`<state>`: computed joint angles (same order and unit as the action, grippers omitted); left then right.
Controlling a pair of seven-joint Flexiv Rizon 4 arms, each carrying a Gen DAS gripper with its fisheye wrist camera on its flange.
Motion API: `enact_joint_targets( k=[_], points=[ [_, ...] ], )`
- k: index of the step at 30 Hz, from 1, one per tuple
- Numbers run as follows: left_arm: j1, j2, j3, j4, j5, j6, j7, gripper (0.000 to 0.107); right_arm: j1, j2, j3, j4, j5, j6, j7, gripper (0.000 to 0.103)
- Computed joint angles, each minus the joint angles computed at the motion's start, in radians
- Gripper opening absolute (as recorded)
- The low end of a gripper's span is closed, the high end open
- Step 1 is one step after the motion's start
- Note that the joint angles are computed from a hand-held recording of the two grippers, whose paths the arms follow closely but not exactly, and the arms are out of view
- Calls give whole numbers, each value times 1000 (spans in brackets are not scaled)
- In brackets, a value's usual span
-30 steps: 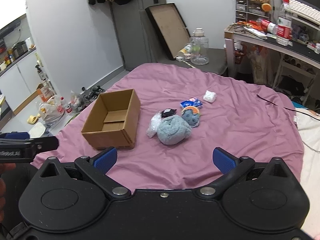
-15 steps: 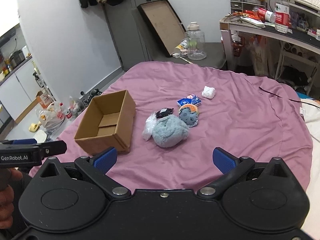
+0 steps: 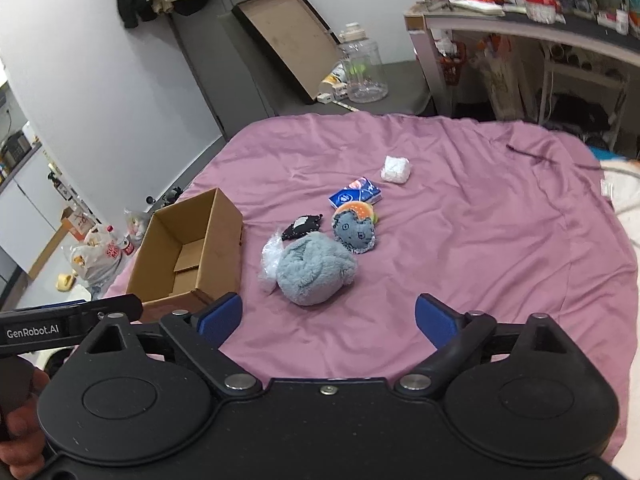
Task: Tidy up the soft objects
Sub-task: 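Reach both grippers to the fluffy blue plush ball and close on it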
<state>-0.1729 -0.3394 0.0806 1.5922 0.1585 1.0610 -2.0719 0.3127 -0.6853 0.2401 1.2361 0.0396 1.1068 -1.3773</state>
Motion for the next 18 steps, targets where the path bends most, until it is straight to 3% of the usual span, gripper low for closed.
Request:
enact_joint_targets(
  k=[4, 18],
  points=[
    [9, -39, -13, -40, -23, -2, 28, 99, -7, -29, 1, -38, 14, -24, 19, 85],
    [38, -198, -47, -173, -190, -40, 115, 68, -52, -188, 51, -280, 169, -160, 84, 71]
  ],
)
